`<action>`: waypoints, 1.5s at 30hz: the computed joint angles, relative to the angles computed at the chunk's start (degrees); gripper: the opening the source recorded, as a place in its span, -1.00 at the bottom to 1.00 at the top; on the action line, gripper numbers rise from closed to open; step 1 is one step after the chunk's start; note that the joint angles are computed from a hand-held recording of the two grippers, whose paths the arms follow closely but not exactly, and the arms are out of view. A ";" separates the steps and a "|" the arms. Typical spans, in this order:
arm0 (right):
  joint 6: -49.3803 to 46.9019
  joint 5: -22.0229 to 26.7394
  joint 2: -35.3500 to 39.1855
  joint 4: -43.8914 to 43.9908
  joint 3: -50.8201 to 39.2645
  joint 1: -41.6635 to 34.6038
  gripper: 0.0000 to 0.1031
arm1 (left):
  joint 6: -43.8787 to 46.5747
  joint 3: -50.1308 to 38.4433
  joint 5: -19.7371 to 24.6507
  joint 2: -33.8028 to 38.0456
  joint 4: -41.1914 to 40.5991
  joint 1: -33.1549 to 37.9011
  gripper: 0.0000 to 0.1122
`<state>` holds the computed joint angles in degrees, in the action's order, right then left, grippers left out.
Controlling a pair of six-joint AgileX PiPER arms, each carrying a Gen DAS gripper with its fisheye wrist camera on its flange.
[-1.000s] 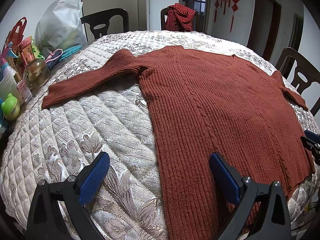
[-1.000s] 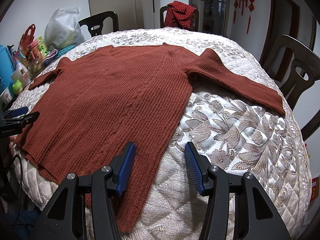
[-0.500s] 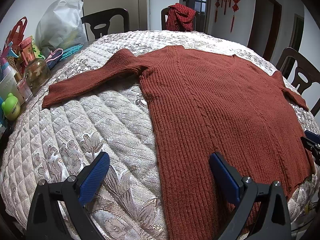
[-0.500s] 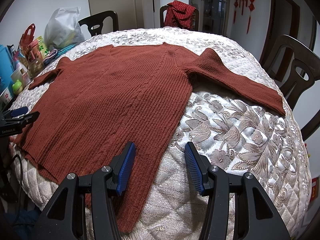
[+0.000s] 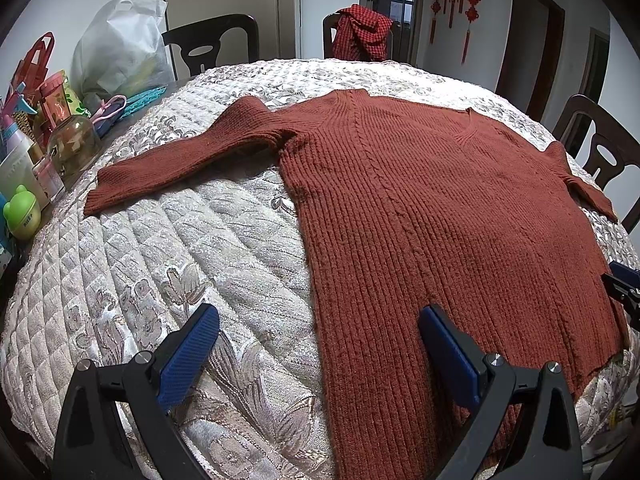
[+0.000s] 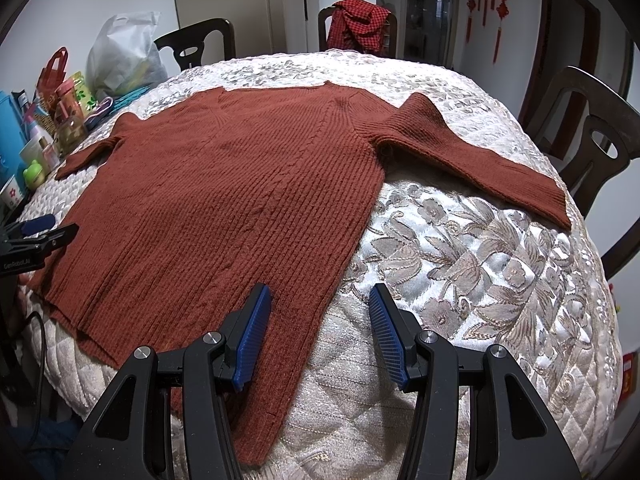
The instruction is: Fold small clothes
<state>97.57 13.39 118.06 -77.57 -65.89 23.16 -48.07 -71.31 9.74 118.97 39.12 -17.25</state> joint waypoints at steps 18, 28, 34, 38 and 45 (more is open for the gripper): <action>-1.93 -1.15 -0.51 1.56 0.65 -0.52 0.01 | 5.19 -0.58 0.43 0.28 -4.75 0.54 0.81; -11.55 -0.33 -1.39 10.28 -1.17 -0.44 0.01 | 12.31 -2.19 1.44 0.43 -11.25 1.22 0.75; -16.94 0.82 -0.91 14.38 -4.42 -0.27 0.01 | 12.97 -4.16 1.97 0.52 -10.81 2.73 0.72; -21.63 0.82 0.19 17.78 -7.75 0.08 0.01 | 16.26 -6.57 1.85 1.37 -14.44 5.72 0.71; -47.98 0.62 5.88 41.62 -18.46 -0.12 0.01 | 21.58 -15.63 5.82 6.40 -21.48 12.11 0.60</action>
